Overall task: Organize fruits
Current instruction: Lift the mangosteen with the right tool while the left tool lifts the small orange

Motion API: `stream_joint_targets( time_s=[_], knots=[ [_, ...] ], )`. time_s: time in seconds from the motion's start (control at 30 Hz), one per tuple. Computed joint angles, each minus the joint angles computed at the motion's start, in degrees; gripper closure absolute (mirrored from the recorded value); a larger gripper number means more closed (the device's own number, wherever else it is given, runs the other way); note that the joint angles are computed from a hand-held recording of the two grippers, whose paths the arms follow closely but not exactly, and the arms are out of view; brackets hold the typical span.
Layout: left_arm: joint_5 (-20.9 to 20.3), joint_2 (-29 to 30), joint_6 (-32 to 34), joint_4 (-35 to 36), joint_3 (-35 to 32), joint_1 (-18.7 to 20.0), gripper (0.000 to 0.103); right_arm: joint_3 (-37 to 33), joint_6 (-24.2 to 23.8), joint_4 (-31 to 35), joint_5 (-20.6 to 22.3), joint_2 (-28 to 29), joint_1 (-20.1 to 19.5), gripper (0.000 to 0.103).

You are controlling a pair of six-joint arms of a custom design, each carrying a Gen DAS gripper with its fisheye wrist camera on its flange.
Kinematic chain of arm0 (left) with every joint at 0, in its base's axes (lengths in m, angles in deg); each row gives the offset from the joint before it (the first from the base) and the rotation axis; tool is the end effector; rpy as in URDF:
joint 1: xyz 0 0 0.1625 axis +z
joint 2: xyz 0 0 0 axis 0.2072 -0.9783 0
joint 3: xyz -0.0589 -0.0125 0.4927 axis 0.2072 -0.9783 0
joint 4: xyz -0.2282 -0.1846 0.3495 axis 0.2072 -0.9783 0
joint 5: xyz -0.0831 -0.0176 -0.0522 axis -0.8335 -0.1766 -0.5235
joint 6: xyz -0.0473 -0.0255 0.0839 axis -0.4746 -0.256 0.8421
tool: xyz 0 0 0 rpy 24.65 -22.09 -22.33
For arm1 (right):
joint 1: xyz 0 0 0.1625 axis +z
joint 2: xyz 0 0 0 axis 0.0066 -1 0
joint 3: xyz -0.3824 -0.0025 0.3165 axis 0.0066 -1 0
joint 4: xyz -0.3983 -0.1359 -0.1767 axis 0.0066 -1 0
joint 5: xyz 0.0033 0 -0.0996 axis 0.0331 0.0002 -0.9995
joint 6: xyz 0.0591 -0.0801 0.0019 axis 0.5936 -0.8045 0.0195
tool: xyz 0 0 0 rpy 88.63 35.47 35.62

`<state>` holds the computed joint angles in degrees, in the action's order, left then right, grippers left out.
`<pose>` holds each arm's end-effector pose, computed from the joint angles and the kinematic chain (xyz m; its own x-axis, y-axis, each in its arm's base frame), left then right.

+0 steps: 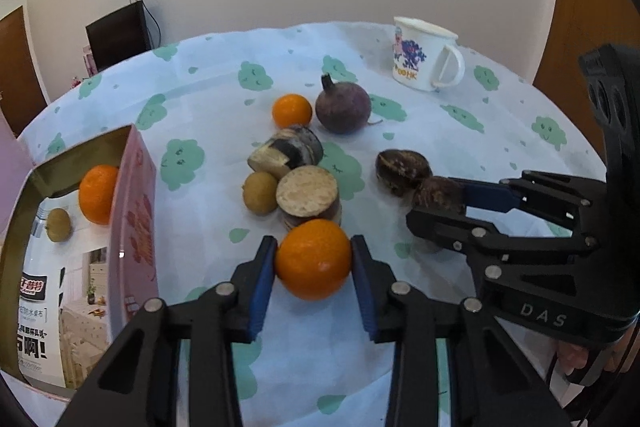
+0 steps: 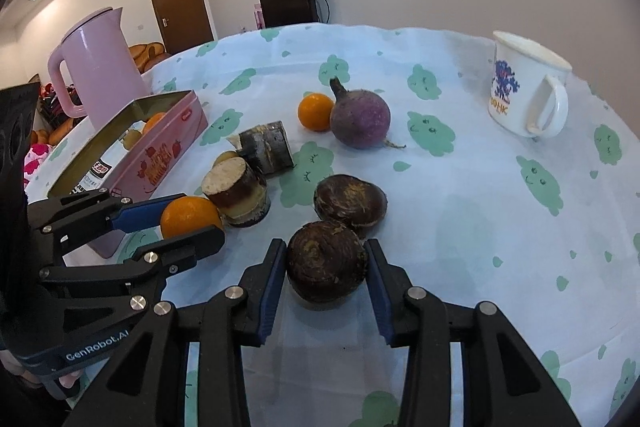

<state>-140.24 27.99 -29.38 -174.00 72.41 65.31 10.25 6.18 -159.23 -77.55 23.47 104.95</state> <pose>0.0232 -0.7354 0.2523 -0.7210 0.2189 -0.6574 0.5819 0.7063 -0.4031 0.3133 -0.7896 -0.0888 -0.6963 -0.4361 0.5701 -0.6720 0.6750 -0.3045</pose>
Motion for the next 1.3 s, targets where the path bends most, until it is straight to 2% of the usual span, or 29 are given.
stream_joint_targets(
  time_s=[0.27, 0.7, 1.3],
  knots=[
    [-0.6, -0.4, 0.9, -5.9, 1.3, 0.0, 0.065, 1.0, -2.9, -3.0, 0.9, 0.0, 0.4, 0.062],
    [-1.1, -0.5, 3.5, -14.9, 3.4, -0.3, 0.065, 5.3, -5.9, -12.5, 6.6, -1.3, 0.1, 0.062],
    [-2.4, -0.4, 7.4, -25.9, 6.0, -0.9, 0.065, 8.8, -9.4, -22.0, 11.1, -1.8, -0.1, 0.062]
  ],
)
